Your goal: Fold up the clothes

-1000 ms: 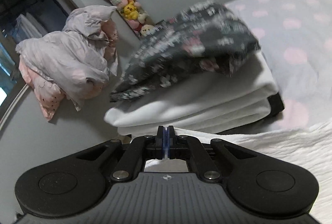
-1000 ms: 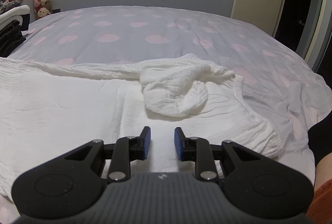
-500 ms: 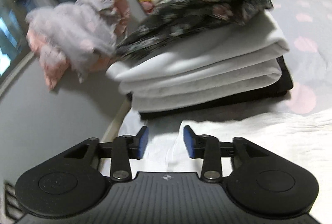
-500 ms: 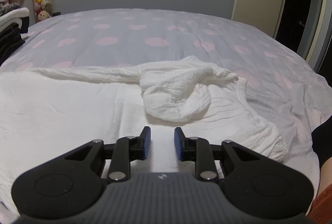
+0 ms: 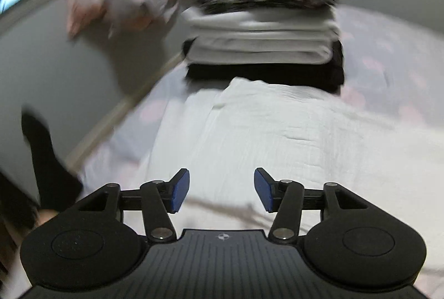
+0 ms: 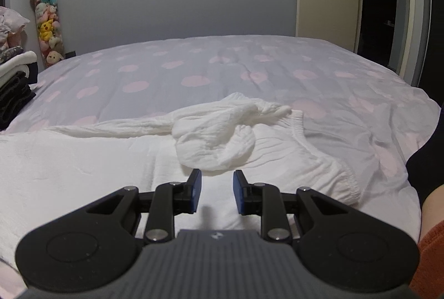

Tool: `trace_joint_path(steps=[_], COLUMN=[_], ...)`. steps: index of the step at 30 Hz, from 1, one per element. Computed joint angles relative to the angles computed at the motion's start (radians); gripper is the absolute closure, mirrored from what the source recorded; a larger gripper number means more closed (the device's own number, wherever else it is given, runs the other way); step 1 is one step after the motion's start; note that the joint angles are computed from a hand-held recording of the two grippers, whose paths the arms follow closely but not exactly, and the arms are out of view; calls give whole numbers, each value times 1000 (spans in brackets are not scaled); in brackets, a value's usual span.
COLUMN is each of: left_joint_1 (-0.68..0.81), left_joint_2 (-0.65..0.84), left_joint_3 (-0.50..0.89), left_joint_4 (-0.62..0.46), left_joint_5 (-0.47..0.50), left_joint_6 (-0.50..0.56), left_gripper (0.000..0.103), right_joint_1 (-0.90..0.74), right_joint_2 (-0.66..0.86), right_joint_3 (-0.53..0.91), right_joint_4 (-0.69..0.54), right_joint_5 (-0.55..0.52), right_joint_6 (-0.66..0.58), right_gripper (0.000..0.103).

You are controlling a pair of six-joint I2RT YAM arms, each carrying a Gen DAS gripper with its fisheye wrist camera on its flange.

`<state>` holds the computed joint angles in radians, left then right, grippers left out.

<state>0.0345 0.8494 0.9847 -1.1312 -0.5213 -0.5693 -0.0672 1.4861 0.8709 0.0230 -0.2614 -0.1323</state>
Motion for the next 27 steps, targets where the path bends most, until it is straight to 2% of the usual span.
trace_joint_path(steps=[2,4,8,10,11,13,17,18,20,21,22,23,27], left_joint_1=[150,347,707,825,847,845,790,775,759,754,748,731,609], left_joint_2=[-86,-146,-198,-194,-180,-141,-84,-73,-58,-51,-44,-41,-74], left_joint_3=[-36,-76,-175,-209,-218,-230,-245,-241,-235,-234,-232,-222,-162], left_joint_4=[31,63,110,137,154,198,292,304,331,346,361,368,388], left_joint_5=[156,357,708,853,893,906,858,840,818,810,803,786,725], left_joint_6=[-9,11,7,-9,-26,-74,-172,-182,-173,-165,-157,-146,-138], left_gripper=[37,36,37,36,36,37,44,49,72,74,87,92,95], right_joint_1=[-8,-12,12,27,31,33,36,37,44,48,53,58,76], right_joint_2=[-20,-32,-35,-32,-29,-28,-30,-27,-17,-12,-6,0,22], right_joint_3=[-28,-55,-109,-129,-129,-129,-131,-128,-123,-120,-119,-118,-111], right_joint_4=[22,46,123,158,157,155,157,155,159,161,163,165,172], right_joint_5=[-8,-13,20,40,40,32,44,49,63,70,77,85,110], right_joint_6=[-11,-29,-72,-95,-100,-109,-119,-119,-119,-120,-121,-123,-131], right_gripper=[75,75,75,75,75,75,75,75,75,75,75,75,75])
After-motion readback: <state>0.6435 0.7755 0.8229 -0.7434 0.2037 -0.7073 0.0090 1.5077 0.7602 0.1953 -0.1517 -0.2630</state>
